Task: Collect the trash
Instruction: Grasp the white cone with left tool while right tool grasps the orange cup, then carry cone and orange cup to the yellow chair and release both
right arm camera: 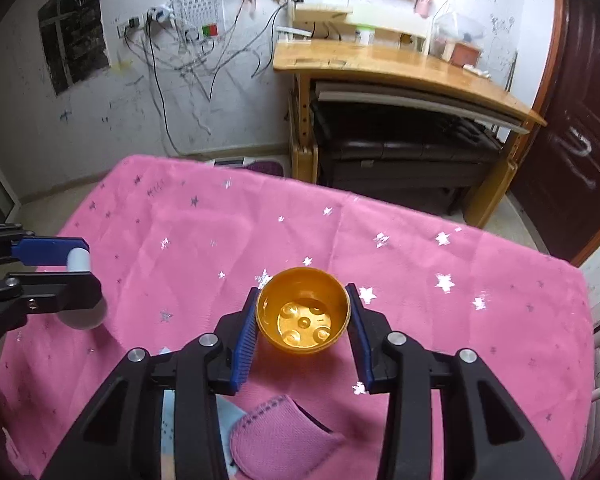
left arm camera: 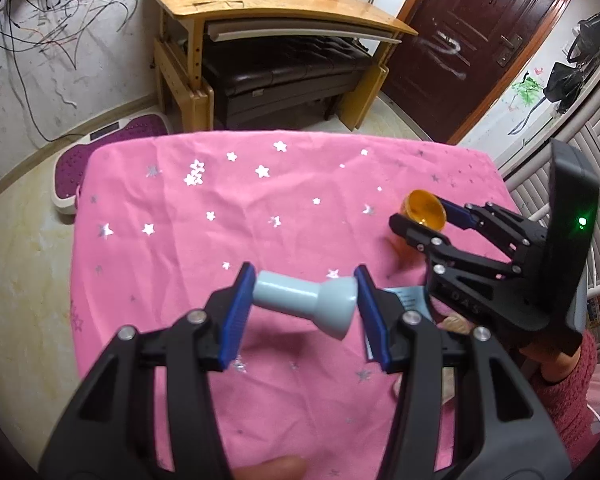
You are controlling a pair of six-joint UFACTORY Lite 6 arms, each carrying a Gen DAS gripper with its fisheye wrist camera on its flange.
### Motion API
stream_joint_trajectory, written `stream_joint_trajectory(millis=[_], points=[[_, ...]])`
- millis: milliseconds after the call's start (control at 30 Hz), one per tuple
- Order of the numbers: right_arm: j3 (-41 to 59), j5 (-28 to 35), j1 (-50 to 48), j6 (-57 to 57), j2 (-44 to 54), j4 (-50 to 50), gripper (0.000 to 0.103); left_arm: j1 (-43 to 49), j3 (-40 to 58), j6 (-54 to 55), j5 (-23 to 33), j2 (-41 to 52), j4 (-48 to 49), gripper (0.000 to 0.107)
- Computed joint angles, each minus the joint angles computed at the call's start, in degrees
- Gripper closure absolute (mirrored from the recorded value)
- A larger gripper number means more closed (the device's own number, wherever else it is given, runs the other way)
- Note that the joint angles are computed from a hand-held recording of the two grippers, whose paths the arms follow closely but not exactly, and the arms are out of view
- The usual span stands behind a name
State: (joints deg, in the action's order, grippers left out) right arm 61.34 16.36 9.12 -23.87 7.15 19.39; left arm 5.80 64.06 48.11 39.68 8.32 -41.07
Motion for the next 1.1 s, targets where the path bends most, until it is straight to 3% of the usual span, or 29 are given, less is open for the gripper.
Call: stream_joint_trajectory(millis=[300,567,867,1100], points=[[-8.1,5.27,-11.76,-23.73,-13.03,21.15,0.068,-8.2,-0.06,-11.28,-2.45,-5.1,6.68,0.058],[-13.4,20.77,-40.61,-49.27,-21.37,38.54,0.068,-22.9,3.88,-27.52,-5.44,-4.36,17.13,0.058],[-6.61,35.18,-73.64,-67.3,-9.72,43.89,0.067,-43.31,16.85,-47.04,-6.41,5.63,28.78,0.058],[2.37,34.25,-85.05,-73.1,5.69,44.33,0.067,-55.99,34.57,-57.33,-3.42,19.73,34.04,0.058]])
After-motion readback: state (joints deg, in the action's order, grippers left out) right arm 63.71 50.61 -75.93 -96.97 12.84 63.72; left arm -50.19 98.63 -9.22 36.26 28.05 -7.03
